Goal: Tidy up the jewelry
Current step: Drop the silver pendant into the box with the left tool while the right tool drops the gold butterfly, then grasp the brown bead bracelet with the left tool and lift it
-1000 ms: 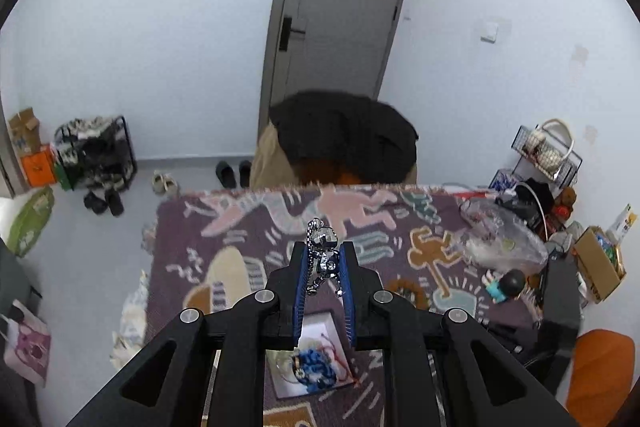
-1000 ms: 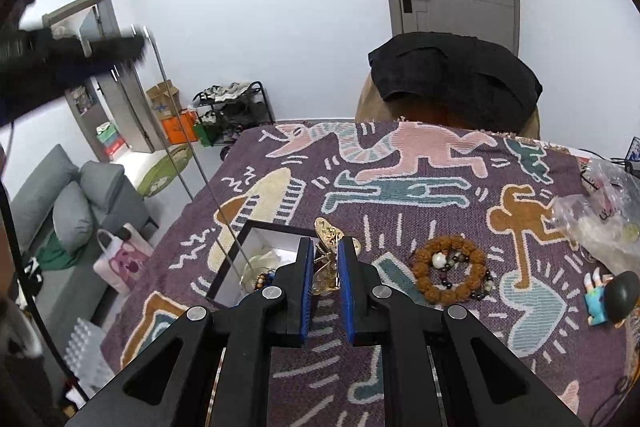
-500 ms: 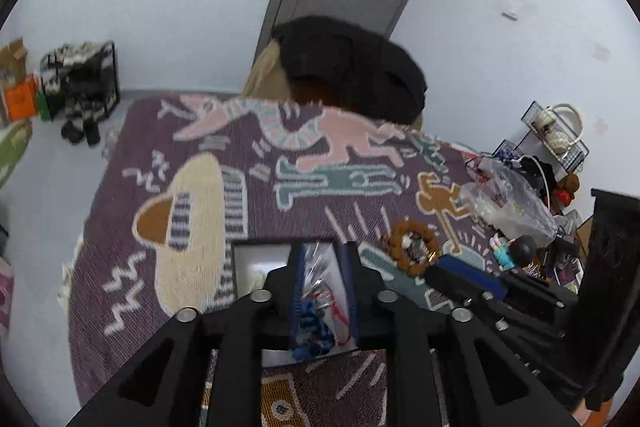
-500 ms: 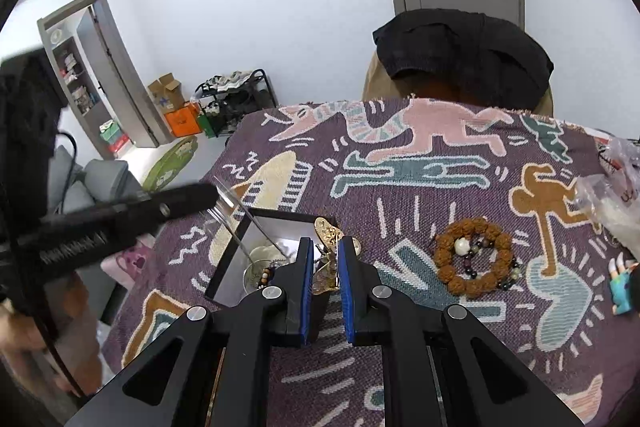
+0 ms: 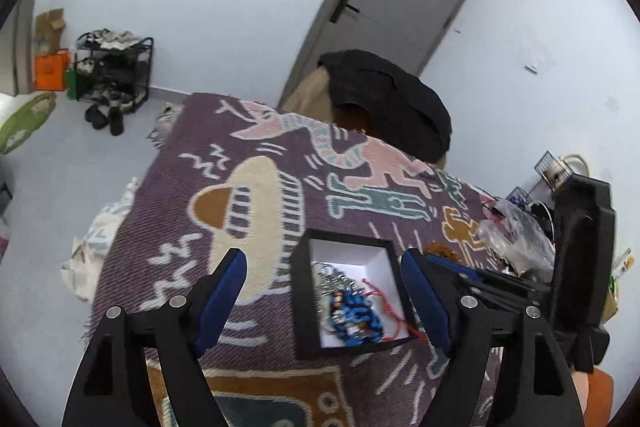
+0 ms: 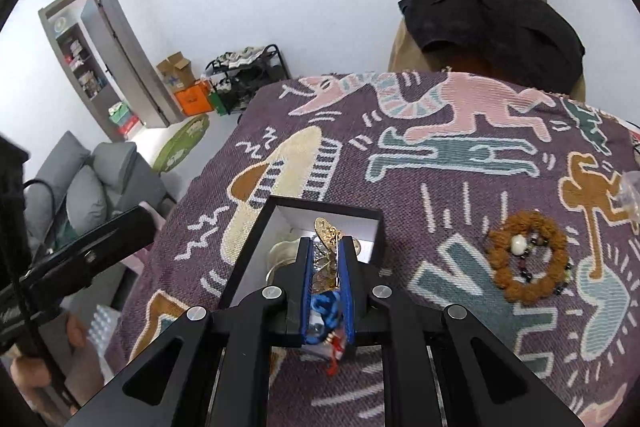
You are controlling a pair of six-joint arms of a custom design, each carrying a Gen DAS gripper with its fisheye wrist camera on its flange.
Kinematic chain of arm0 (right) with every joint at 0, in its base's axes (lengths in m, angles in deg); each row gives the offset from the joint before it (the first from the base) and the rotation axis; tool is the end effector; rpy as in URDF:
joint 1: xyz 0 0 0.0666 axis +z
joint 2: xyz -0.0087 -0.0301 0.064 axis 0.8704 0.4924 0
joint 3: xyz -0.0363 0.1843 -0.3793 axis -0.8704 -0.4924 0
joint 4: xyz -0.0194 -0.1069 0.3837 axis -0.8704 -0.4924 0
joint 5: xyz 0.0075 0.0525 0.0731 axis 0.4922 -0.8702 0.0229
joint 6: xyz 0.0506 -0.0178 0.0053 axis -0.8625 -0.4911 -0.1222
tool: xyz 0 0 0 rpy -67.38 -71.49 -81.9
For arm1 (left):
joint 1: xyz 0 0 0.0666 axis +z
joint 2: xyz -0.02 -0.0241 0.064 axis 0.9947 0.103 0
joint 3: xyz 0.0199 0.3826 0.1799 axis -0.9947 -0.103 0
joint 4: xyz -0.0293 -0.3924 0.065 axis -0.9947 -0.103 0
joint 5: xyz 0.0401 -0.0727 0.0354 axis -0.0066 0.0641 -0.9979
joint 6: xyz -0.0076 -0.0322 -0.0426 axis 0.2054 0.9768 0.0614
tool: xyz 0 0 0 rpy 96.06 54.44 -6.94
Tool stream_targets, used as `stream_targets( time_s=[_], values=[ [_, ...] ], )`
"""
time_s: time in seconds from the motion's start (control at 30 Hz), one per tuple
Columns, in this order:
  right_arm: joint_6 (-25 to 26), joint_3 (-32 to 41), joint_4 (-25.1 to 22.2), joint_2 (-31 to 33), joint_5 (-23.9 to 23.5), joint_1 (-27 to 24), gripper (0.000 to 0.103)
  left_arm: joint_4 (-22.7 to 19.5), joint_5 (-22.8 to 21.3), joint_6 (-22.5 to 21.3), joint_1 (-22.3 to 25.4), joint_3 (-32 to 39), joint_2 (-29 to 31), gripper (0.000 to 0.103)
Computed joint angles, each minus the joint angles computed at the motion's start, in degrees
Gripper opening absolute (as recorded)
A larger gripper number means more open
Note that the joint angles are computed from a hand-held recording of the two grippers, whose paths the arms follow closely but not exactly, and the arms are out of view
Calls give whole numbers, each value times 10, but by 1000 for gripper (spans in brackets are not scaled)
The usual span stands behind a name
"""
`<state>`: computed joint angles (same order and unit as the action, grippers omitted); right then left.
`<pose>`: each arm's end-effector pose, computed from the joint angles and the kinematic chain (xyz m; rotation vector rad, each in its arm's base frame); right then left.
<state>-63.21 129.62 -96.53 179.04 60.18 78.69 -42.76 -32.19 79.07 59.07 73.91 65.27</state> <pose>0.5670 0.2004 0.6118 -0.7301 2.4002 0.5717 0.4437 -0.1977 0.6054 -0.4757 2.1806 -0.3720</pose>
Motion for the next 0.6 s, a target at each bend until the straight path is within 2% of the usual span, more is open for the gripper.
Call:
stream_targets(
  time_s=[0.13, 0.17, 0.2, 0.27, 0.33, 0.6],
  values=[
    [10, -1, 10, 5, 18, 13, 15, 23, -7, 22, 5, -38, -24, 80],
    [12, 2, 8, 7, 27, 15, 29, 26, -7, 26, 5, -43, -26, 80],
    [11, 6, 3, 10, 36, 16, 52, 28, -7, 29, 6, -49, -29, 80],
    [5, -4, 15, 4, 43, 13, 68, 34, -4, 33, 6, -56, -32, 81],
    [3, -21, 32, -7, 49, 7, 68, 34, -9, 35, 4, -56, -31, 82],
    [12, -7, 14, -10, 36, -34, 68, 28, -34, 20, -17, -25, -9, 90]
  ],
)
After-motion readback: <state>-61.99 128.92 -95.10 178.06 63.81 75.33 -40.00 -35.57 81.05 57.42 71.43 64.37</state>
